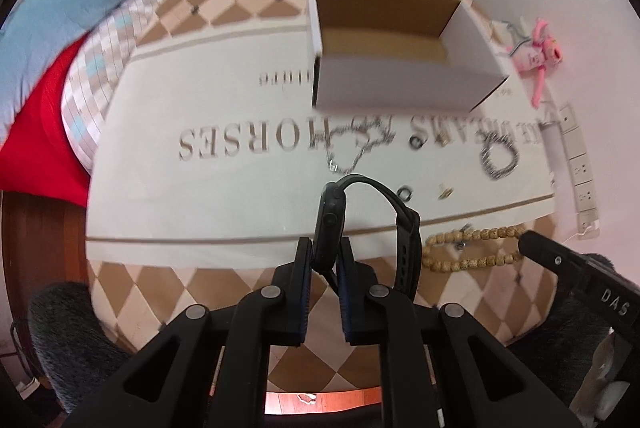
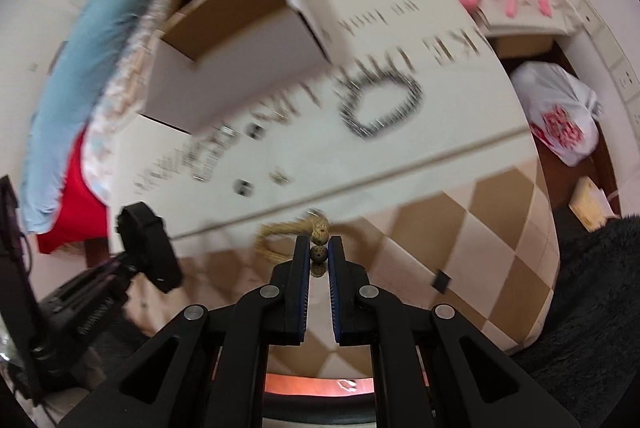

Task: Organize jewelry
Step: 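Carry both items into the cardboard box and open both grippers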

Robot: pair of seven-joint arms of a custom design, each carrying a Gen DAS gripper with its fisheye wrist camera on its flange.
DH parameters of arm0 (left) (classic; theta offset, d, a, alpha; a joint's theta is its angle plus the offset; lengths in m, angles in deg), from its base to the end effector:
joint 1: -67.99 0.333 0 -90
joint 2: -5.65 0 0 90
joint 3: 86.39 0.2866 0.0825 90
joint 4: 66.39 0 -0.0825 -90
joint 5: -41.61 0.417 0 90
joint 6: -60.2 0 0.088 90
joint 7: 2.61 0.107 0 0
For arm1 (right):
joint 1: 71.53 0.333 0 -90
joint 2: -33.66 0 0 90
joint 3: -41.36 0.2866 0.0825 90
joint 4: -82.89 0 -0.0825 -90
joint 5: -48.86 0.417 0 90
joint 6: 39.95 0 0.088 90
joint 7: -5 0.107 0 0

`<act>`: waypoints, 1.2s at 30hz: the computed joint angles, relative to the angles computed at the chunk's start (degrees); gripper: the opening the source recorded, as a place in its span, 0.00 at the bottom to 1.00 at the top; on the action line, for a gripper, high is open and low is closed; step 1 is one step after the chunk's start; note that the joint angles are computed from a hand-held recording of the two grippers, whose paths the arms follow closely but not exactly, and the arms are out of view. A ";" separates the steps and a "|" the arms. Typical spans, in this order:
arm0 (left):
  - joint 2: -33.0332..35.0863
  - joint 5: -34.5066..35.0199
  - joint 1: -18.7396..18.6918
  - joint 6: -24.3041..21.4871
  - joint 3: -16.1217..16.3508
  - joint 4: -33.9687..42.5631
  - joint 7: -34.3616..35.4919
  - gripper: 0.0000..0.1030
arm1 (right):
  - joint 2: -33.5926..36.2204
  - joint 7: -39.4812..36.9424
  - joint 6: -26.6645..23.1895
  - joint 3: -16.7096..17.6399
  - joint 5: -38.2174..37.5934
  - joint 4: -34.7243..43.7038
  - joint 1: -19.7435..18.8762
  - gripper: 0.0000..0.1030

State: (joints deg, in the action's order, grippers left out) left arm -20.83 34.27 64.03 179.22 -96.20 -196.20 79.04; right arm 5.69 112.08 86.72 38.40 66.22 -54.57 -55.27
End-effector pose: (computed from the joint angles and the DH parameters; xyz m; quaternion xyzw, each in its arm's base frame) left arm 0.4690 -0.1281 0.5277 -0.6863 0.7145 -0.1230 0.0577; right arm 0.4605 0.1181 0.4886 -0.6160 0.7603 0.0535 0.1990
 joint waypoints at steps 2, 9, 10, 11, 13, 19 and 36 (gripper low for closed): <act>1.60 0.34 0.12 0.56 -0.04 2.58 0.02 0.09 | 0.01 -0.28 -0.07 0.15 0.58 1.91 0.51 0.09; 8.55 1.59 0.08 2.70 -0.49 12.14 -0.16 0.09 | 2.11 -4.63 -0.15 -1.33 2.78 10.17 0.96 0.09; 9.37 1.69 0.07 2.78 -0.29 13.42 0.03 0.09 | 3.30 -5.43 0.10 -1.45 3.17 12.05 0.96 0.09; 10.74 1.89 0.09 2.94 -0.22 15.11 0.03 0.09 | 4.31 -6.51 0.20 -1.67 3.55 13.82 0.86 0.09; 13.37 2.71 0.17 3.40 -0.21 18.25 -0.34 0.09 | 6.84 -8.13 0.41 -1.64 4.24 17.46 0.64 0.09; 21.59 5.39 -0.22 3.81 0.04 27.22 -1.26 0.09 | 16.55 -11.37 1.12 0.11 3.91 28.46 -1.17 0.09; 37.86 4.04 -1.68 -4.76 1.82 44.07 -3.74 0.16 | 37.58 -17.10 -8.38 4.79 12.87 45.92 -8.58 0.10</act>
